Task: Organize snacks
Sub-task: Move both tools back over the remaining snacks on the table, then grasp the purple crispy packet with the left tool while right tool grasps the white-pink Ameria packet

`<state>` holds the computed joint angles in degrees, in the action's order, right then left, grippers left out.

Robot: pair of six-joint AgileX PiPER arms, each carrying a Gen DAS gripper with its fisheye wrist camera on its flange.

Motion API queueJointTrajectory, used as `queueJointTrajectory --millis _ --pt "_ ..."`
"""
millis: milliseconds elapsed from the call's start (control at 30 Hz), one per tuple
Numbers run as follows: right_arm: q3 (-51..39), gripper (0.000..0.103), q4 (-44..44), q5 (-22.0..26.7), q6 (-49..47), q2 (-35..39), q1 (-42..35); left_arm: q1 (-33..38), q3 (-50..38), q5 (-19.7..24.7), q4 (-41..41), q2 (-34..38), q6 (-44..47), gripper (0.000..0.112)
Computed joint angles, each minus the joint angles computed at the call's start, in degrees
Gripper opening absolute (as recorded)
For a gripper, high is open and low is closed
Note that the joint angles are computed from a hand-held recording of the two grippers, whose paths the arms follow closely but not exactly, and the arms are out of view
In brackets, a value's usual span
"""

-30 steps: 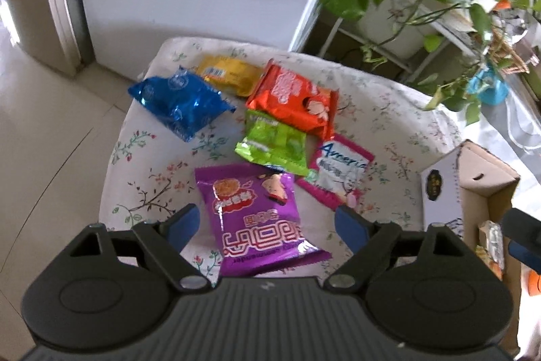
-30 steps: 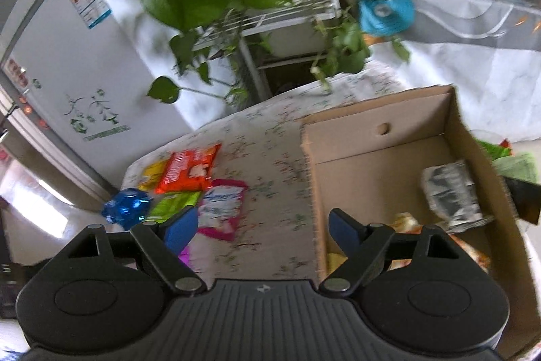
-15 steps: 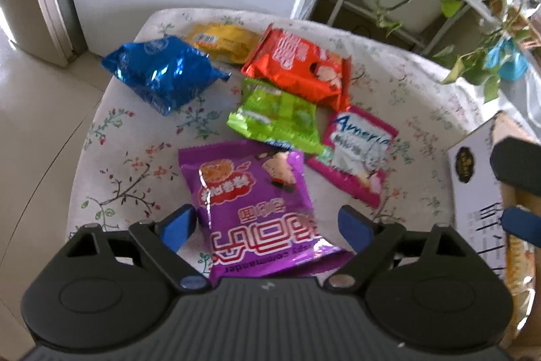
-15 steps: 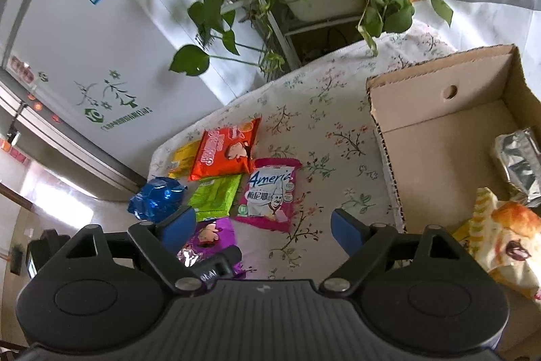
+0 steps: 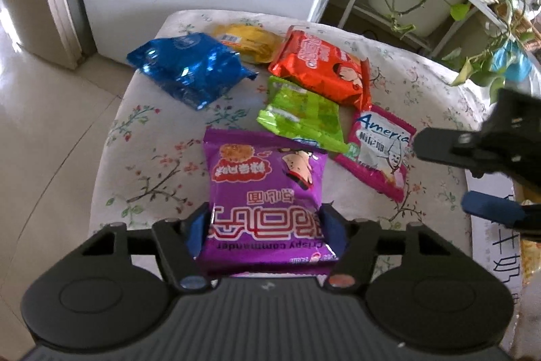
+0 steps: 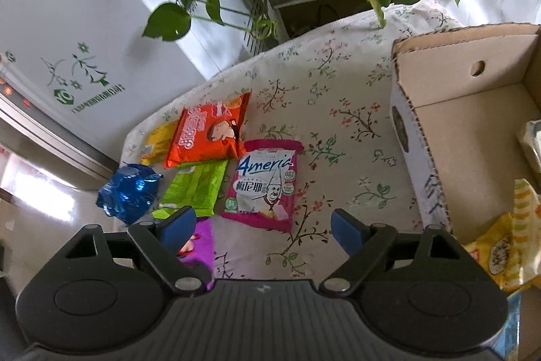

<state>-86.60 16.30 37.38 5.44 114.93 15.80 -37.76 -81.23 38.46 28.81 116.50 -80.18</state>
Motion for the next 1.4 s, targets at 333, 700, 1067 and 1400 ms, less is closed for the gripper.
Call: queueJointTrajectory --millis 333,700,1067,1400 --pt "-3.6 0.091 -10.7 -3.7 7.6 5.9 4.1 0.6 6.8 -3.2 0.1 -4.5 0.5 0.065" --pt "-8.4 0.090 -27.7 -5.1 19.9 12.2 8.6 1.1 5.9 -2.2 -0.5 -3.1 1.4 0.077" --pt "-5.9 0.067 -43.3 -8.4 29.8 12.6 9.9 0.3 -2.2 4.1 -4.1 2.4 10.0 0.102" --pt "-1.9 0.056 -37.5 -9.3 21.0 9.1 8.3 -1.0 -6.3 9.0 -3.2 5.2 12.3 0.103"
